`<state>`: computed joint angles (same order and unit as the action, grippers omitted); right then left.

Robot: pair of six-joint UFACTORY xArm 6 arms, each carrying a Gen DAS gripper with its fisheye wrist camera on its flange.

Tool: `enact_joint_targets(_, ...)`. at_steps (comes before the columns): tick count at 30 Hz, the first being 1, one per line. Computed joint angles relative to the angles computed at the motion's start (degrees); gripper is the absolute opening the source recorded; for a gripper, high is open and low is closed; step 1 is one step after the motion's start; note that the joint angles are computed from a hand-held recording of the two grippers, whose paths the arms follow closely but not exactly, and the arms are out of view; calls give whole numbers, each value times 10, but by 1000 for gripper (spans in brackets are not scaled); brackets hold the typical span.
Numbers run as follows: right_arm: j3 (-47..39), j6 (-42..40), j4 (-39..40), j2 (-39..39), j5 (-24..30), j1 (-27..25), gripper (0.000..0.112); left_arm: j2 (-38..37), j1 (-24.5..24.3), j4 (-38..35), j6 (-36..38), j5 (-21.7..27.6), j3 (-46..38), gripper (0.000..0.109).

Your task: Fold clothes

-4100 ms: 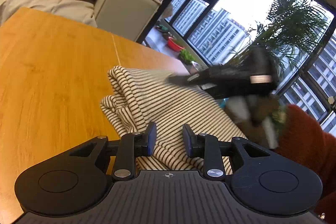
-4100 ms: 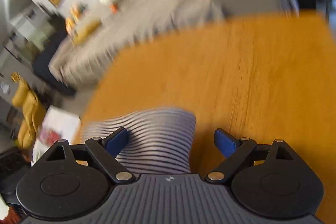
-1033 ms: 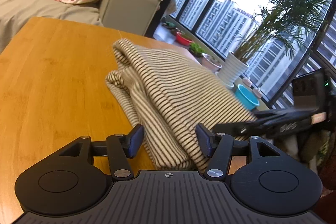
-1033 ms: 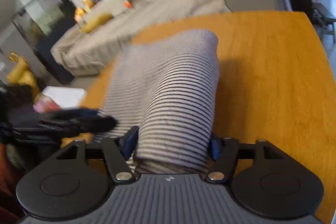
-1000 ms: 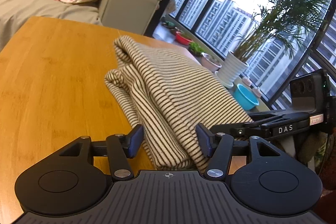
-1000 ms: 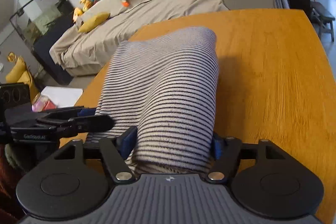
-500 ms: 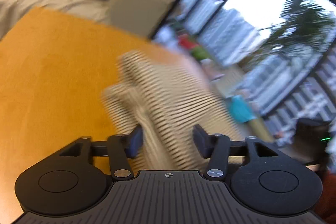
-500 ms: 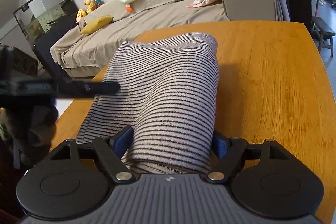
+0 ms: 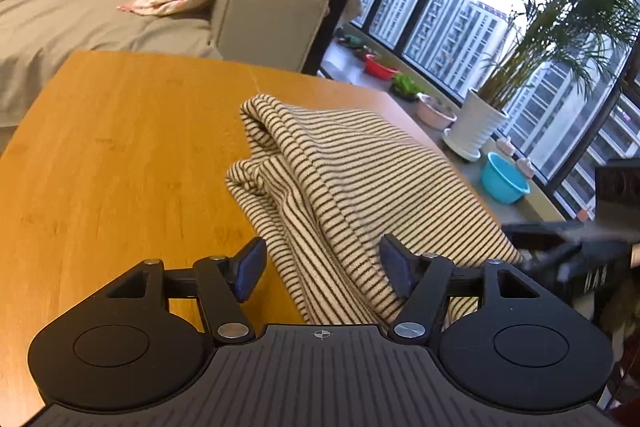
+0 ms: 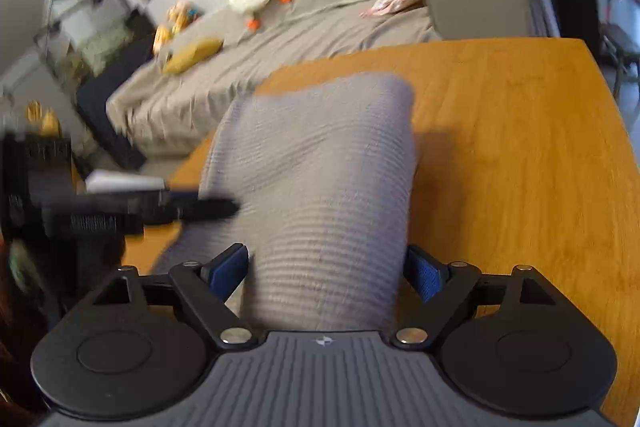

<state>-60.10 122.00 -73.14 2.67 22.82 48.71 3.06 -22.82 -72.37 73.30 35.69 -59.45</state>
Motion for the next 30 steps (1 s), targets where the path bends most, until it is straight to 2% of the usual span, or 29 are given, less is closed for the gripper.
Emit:
enact_joint_targets(4, 15, 102, -67, -21, -14, -30, 91, 5, -1, 11, -9, -2, -8, 72)
enact_joint_targets(8, -9, 123, -98, 4, -82, -82, 95, 8, -2, 17, -19, -2, -9, 76)
enact_joint_targets(11, -53, 78, -53, 60, -166, -133, 94, 14, 2, 21, -28, 6, -14, 78)
enact_joint_targets(13, -81, -1, -4, 88, -178, -138, 77, 18, 6, 24, -35, 9, -16, 79)
enact_joint_targets(17, -125, -130, -55, 91, -98, -88, 74, 32, 17, 43, -57, 22, -30, 92)
enact_joint_targets(19, -114, -194, 16, 85, -75, -80, 75, 40, 24, 58, -85, 43, -42, 91)
enact_joint_targets(22, -64, -198, 105, 57, -85, -89, 87, 41, 40, 74, -139, 102, -61, 83)
enact_joint_targets(24, -27, -134, 82, 35, -134, -102, 94, 43, 48, 84, -165, 142, -75, 88)
enact_joint_targets(25, -18, -122, 77, 32, -150, -104, 95, 43, 47, 93, -176, 149, -79, 92)
enact_joint_targets(27, -1, -100, 70, 26, -181, -107, 98, 48, 34, 124, -194, 142, -85, 93)
enact_joint_targets(29, -2, -153, 122, 40, -196, -102, 98, 61, 23, 138, -195, 137, -90, 94)
enact_joint_targets(30, -2, -187, 154, 46, -200, -98, 93, 61, 20, 132, -183, 130, -87, 95)
